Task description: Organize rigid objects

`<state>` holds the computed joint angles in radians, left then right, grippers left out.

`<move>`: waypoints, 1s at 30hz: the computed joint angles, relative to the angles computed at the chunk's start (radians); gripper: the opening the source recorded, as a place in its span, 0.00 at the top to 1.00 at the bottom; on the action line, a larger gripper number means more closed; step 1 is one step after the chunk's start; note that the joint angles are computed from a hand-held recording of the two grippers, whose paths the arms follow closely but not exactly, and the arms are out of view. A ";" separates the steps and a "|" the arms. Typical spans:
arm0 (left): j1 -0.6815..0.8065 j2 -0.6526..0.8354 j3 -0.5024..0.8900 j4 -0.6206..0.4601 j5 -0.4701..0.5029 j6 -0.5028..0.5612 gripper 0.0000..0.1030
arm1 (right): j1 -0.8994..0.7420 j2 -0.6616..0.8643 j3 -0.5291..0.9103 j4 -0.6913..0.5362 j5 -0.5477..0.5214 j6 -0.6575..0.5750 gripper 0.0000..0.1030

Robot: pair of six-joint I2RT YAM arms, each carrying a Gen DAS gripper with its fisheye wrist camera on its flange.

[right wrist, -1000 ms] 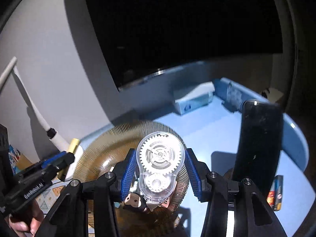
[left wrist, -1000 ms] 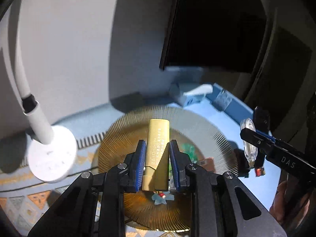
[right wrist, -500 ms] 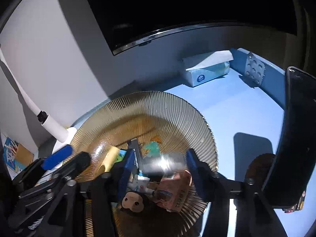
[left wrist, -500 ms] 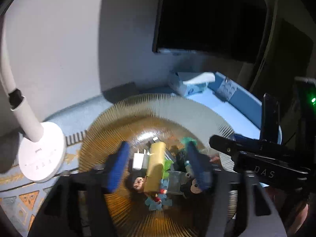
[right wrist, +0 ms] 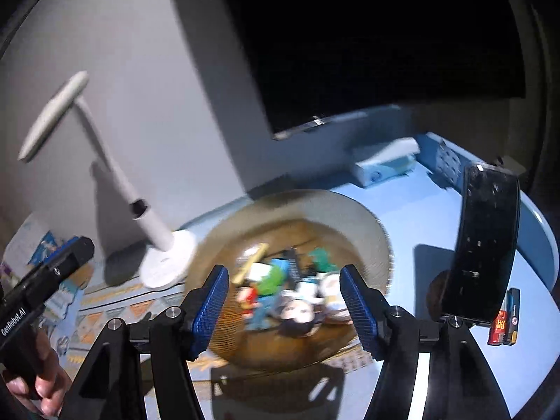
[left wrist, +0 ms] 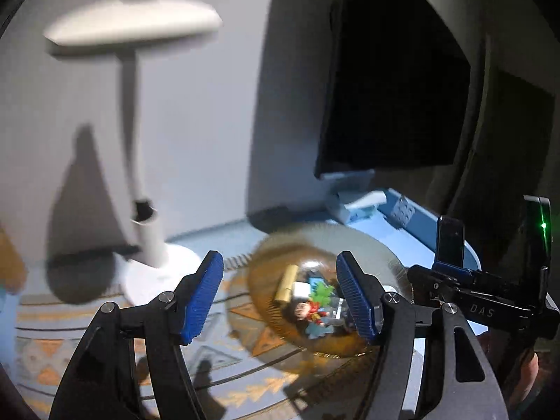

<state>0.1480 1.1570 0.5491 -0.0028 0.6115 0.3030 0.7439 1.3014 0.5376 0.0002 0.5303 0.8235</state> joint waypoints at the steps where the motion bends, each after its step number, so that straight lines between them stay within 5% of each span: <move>1: 0.059 -0.051 -0.011 -0.015 0.031 0.007 0.36 | 0.031 -0.002 0.018 -0.019 0.019 0.004 0.31; 3: 0.204 -0.127 -0.017 -0.046 0.127 0.013 0.32 | 0.109 -0.001 0.059 -0.044 0.074 0.017 0.19; 10: 0.679 -0.144 0.100 -0.191 0.433 0.144 0.28 | 0.342 0.161 0.340 -0.171 0.226 -0.021 0.19; 15: 0.847 -0.035 0.173 -0.276 0.533 0.295 0.17 | 0.448 0.368 0.575 -0.262 0.316 -0.033 0.19; 20: 0.895 0.048 0.106 -0.198 0.493 0.408 0.17 | 0.480 0.566 0.735 -0.308 0.332 -0.016 0.19; 30: 0.812 0.326 0.002 -0.017 0.307 0.494 0.17 | 0.428 0.753 0.774 -0.264 0.196 0.039 0.19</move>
